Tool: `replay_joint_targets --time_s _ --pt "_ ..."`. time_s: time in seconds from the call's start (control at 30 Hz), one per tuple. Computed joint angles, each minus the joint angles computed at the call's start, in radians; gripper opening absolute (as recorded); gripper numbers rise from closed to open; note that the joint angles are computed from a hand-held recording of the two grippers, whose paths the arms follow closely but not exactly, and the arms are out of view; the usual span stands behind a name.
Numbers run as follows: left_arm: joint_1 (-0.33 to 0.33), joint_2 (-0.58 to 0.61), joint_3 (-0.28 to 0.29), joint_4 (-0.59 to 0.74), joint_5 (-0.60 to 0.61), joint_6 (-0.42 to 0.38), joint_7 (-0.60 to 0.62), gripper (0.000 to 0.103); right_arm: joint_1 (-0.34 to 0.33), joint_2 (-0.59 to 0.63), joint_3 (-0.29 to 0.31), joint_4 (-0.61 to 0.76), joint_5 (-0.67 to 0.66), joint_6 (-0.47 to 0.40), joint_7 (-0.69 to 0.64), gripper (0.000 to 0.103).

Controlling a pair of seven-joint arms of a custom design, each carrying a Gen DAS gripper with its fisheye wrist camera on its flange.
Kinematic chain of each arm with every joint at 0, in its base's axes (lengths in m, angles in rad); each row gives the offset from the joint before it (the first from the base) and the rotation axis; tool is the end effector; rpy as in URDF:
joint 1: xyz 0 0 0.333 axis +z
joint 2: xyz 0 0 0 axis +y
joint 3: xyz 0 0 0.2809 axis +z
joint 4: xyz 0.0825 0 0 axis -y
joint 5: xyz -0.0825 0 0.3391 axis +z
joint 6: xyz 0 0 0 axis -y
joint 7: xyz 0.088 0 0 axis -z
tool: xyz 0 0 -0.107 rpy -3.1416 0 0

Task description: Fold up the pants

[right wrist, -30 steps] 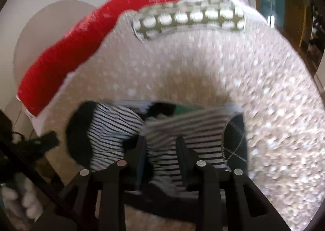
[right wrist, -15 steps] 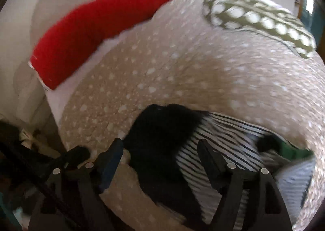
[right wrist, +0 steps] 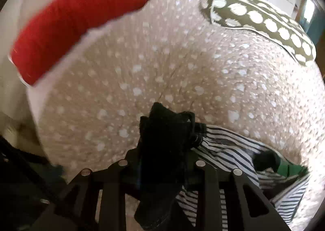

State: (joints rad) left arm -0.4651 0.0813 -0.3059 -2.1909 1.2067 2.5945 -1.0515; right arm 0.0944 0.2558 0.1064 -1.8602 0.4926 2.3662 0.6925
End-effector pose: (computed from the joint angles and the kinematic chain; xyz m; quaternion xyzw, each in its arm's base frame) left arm 0.3659 -0.3789 0.3697 -0.8690 0.3098 -0.3695 0.1110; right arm 0.5837 0.1207 0.3989 -0.8928 0.3834 -0.0201 0.2357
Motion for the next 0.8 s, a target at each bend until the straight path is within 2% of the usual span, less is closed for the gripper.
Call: replay_joint_targets --time_s 0.13,0.23,0.37,0.43,0.5,0.53,0.57,0.6,0.63,0.73,0.8 --pt "-0.011 0.064 0.001 0.087 -0.014 0.019 0.079 0.054 -0.076 -0.02 -0.017 0.044 0.145 -0.129 -0.06 0.03" --pt "-0.029 0.101 0.002 0.151 -0.053 -0.005 0.163 0.054 -0.137 -0.018 -0.047 0.096 0.252 -0.249 -0.091 0.03" --pt "-0.048 0.153 0.013 0.233 -0.09 -0.011 0.253 0.054 -0.219 0.037 -0.09 0.189 0.341 -0.362 -0.097 0.03" --pt "-0.059 0.19 0.02 0.283 -0.111 -0.009 0.3 0.054 -0.258 0.07 -0.103 0.219 0.361 -0.373 -0.094 0.031" --pt "-0.066 0.234 0.023 0.343 -0.149 -0.012 0.371 0.054 -0.296 0.116 -0.112 0.258 0.36 -0.394 -0.076 0.038" --pt "-0.073 0.255 0.025 0.373 -0.168 -0.016 0.408 0.054 -0.306 0.13 -0.118 0.262 0.342 -0.374 -0.062 0.044" --pt "-0.08 0.269 0.03 0.392 -0.181 -0.018 0.433 0.054 -0.312 0.136 -0.123 0.258 0.319 -0.345 -0.05 0.055" --pt "-0.085 0.296 0.029 0.435 -0.206 -0.031 0.486 0.054 -0.316 0.13 -0.127 0.237 0.304 -0.293 -0.044 0.057" --pt "-0.093 0.319 0.032 0.473 -0.224 -0.04 0.528 0.054 -0.323 0.119 -0.129 0.214 0.299 -0.24 -0.044 0.058" --pt "-0.116 0.395 0.047 0.596 -0.268 -0.059 0.64 0.054 -0.368 0.092 -0.116 0.194 0.349 -0.185 -0.068 0.057" --pt "-0.135 0.459 0.058 0.695 -0.298 -0.068 0.714 0.054 -0.395 0.073 -0.103 0.197 0.405 -0.22 -0.109 0.046"
